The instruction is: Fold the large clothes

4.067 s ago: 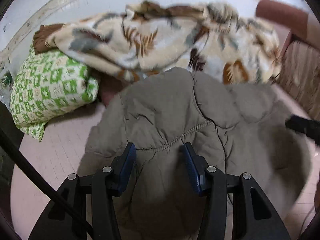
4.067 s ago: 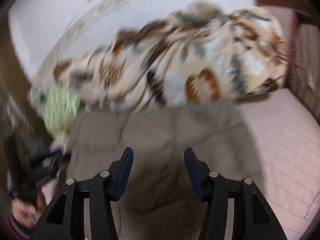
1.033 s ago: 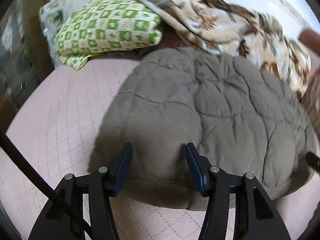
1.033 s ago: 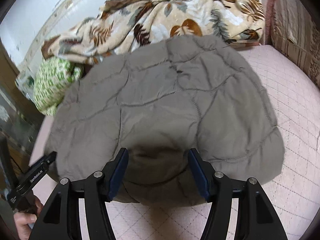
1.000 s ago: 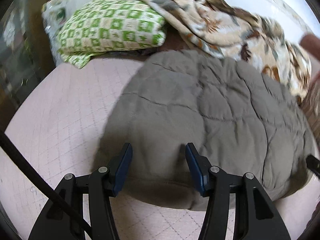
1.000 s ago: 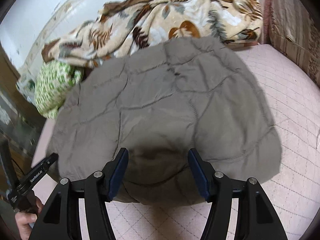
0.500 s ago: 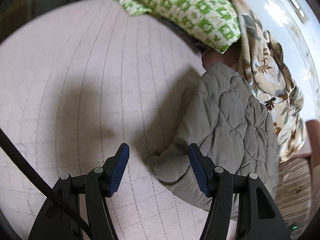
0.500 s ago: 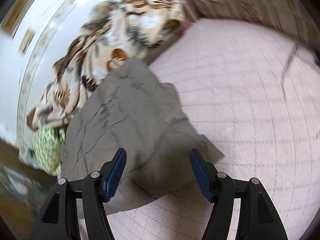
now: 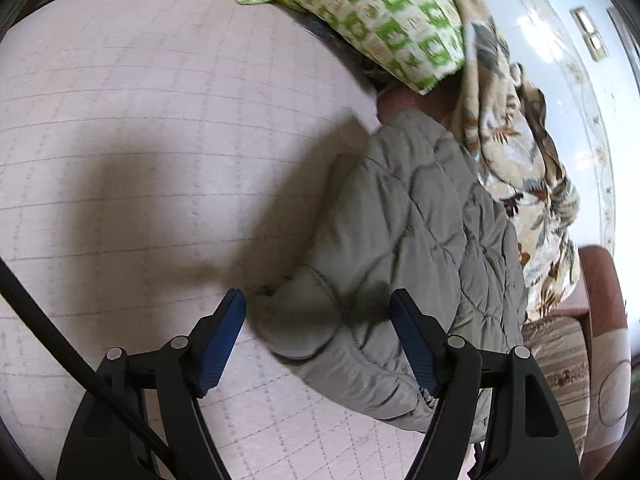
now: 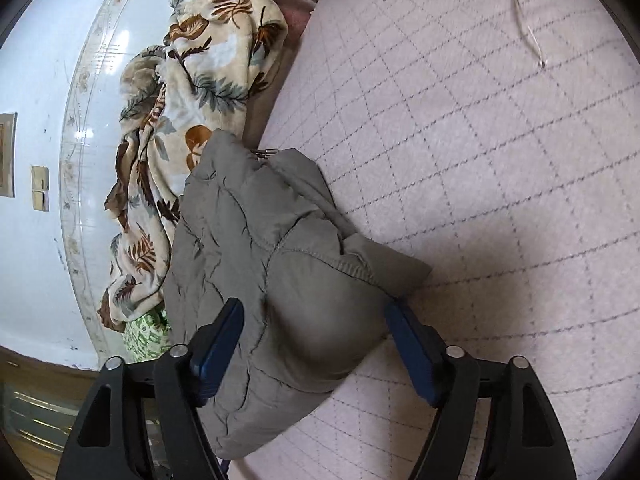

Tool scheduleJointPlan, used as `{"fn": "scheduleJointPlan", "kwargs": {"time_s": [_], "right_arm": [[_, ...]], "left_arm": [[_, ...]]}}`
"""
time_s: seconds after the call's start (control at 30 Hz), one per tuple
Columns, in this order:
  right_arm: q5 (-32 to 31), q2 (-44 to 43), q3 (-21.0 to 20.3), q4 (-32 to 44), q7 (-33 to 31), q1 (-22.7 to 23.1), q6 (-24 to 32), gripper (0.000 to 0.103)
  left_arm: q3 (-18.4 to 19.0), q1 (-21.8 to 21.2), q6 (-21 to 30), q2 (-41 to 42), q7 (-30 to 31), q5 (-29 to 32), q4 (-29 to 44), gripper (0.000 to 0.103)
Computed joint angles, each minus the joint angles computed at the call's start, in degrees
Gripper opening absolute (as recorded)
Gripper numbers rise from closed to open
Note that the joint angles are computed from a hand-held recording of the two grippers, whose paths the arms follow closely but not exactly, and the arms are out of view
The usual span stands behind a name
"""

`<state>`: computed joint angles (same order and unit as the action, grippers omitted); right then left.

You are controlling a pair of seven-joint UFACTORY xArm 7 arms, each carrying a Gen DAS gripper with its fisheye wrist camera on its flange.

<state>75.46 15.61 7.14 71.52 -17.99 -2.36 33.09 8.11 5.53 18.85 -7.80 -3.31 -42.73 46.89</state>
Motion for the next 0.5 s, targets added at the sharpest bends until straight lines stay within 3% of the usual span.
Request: {"fn": "scheduleJointPlan", "kwargs": {"time_s": [0.2,0.33,0.5], "right_arm": [[0.0,1.8,0.2,0.5,0.7,0.3,-0.8,0.085],[1.4,2.7,1.0,0.6,1.2,0.2,-3.1,0.085],[5.4,6.4,2.5,3.7,-3.3,0.2,-5.0,0.090]], "left_arm": [[-2.2,0.8,-3.0,3.4,-5.1,8.8,1.4,0.081],[-2.2,0.5,-4.2,4.9,-2.8,5.9,2.1,0.084],[-3.1,0.8,-5.9,7.7,2.6,-0.4,3.7,0.088]]}}
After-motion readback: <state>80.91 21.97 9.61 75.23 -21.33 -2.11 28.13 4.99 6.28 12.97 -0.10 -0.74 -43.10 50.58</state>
